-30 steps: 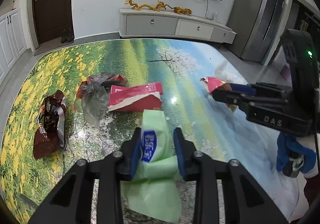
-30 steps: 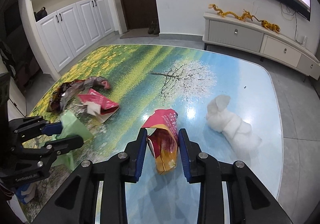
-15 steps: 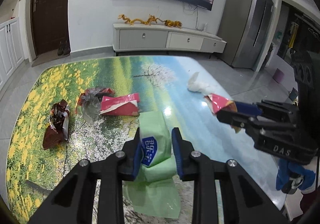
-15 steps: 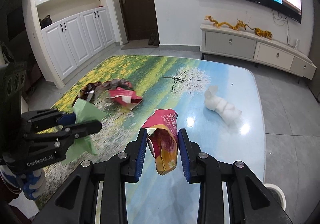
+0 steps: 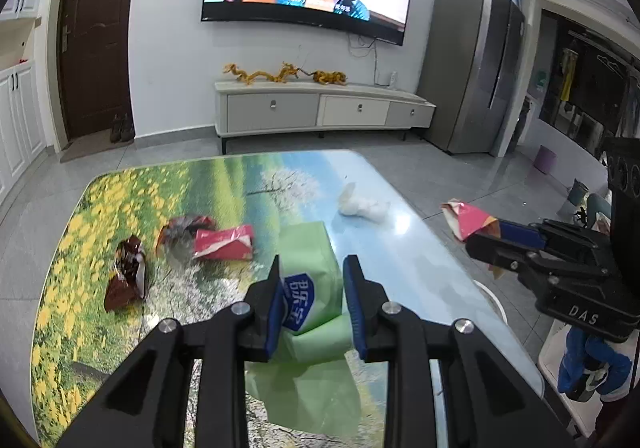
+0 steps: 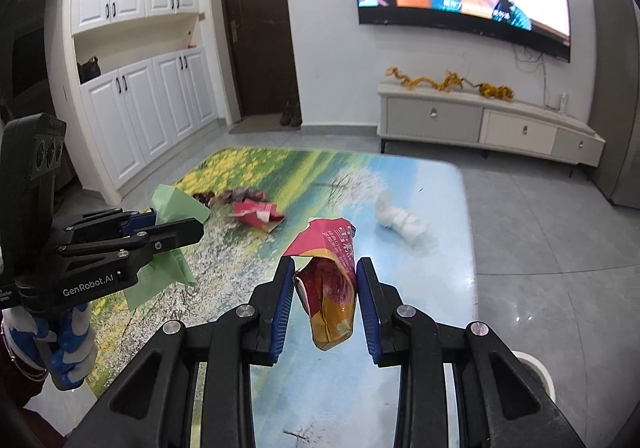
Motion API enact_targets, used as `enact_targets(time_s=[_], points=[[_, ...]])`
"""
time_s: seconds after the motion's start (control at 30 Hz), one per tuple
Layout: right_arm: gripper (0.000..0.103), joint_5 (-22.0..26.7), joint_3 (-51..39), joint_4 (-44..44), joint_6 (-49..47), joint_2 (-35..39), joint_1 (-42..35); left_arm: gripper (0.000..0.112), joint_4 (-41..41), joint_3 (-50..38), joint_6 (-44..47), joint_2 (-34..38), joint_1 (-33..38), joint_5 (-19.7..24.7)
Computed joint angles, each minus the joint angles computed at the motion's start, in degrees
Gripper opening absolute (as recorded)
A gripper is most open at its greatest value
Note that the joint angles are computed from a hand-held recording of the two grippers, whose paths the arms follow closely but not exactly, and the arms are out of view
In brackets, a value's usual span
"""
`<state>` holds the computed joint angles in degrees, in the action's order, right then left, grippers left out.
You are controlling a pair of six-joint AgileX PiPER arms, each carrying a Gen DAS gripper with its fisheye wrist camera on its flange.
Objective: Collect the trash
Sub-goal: 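Carry the wrapper and green bag over the bin and open both tools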
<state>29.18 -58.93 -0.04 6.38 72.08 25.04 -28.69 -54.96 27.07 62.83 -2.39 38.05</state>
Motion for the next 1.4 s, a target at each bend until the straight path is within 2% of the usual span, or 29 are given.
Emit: enact_targets(time_s=[0.17, 0.47, 0.67, 0.93, 1.2, 1.4], points=[[0.031, 0.0, 1.4, 1.7, -1.6, -4.0, -2.9, 0.026, 4.0, -2.3, -4.3, 0.3, -4.1, -0.3], [0.031, -0.8, 4.2, 11.6, -11.3, -7.0, -10.4, 0.026, 10.5, -8.4, -12.6, 5.5, -12.8, -0.3], [0.031, 0.4, 6.7, 23.7, -23.9, -8.3, -21.1, 0.026, 17.0, -14.1, -19.5, 11.4, -22.1, -0.5], [0.031, 5.2, 11.4, 39.4, -42.8, -9.0, -40.4, 0.026, 24.2, -23.2, -26.6, 22.6, -35.6, -0.3], [0.031, 7.1, 15.6, 49.7, -57.3, -2.6, -54.4, 0.026, 25.7, -35.0, -28.3, 37.0, -44.0, 3.2], [0.031, 6.7, 17.0, 55.8, -65.3, 6.4, -61.0, 0.027, 23.5, -47.2, -27.6, 48.9, -46.2, 10.0]])
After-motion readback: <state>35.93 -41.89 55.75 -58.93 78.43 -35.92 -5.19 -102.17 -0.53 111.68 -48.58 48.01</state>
